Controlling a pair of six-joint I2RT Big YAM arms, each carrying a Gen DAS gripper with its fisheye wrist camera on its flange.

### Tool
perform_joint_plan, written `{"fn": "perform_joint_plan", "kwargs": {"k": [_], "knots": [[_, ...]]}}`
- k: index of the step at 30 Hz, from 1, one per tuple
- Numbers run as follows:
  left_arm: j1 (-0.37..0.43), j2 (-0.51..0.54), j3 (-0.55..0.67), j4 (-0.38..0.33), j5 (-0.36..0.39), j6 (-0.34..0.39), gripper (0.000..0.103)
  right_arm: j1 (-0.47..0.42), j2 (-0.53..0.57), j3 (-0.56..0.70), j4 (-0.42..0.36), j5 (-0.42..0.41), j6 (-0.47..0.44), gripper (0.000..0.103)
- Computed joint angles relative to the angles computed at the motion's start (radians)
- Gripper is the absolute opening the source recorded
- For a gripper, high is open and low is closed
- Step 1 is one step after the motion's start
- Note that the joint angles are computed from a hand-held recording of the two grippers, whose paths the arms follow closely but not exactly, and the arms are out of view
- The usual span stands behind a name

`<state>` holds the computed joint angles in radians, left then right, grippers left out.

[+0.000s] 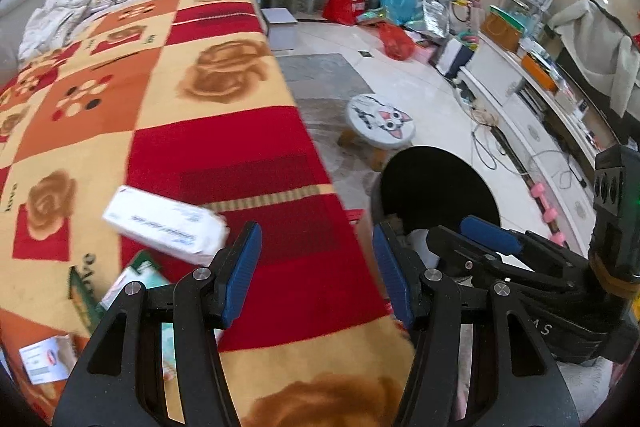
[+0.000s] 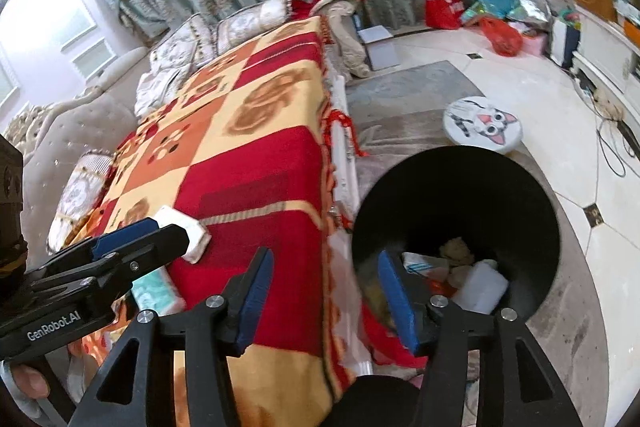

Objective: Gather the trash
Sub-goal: 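Move both open tools back over the trash on the bed, then grasp the green cracker packet with the left tool while the right tool grasps the teal tissue pack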

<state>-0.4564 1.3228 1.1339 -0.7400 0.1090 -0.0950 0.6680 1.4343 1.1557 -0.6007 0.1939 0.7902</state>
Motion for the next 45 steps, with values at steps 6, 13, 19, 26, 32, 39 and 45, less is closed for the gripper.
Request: {"fn": "perform_joint_plan", "kwargs": {"k": [6,13,19,26,32,39,45], "knots": [[0.067,-0.043,-0.032,-0.006,-0.007,0.015,0.057,0.037,0.055,0.066,-0.006,-0.012,-0.025,0.053],[0.162,-0.076,-0.063,-0.027,0.006,0.044,0.057,0.082,0.127,0.154,-0.021,-0.04,-0.063,0.054],[0.275,-0.083,-0.079,-0.059,0.025,0.077,0.057,0.117,0.197,0.231,-0.032,-0.08,-0.093,0.055],[0.425,-0.07,-0.093,-0.078,0.041,0.099,0.057,0.166,0.329,0.376,-0.098,-0.131,-0.19,0.059],[0.501,-0.059,-0.097,-0.093,0.054,0.109,0.057,0.189,0.472,0.542,-0.208,-0.12,-0.291,0.06],[0.504,-0.011,-0.086,-0.125,0.107,0.08,0.057,0.18,0.501,0.554,-0.191,-0.147,-0.302,0.053],[0.488,0.072,-0.063,-0.134,0.157,0.0,0.057,0.172,0.432,0.476,-0.159,-0.12,-0.291,0.051]]}}
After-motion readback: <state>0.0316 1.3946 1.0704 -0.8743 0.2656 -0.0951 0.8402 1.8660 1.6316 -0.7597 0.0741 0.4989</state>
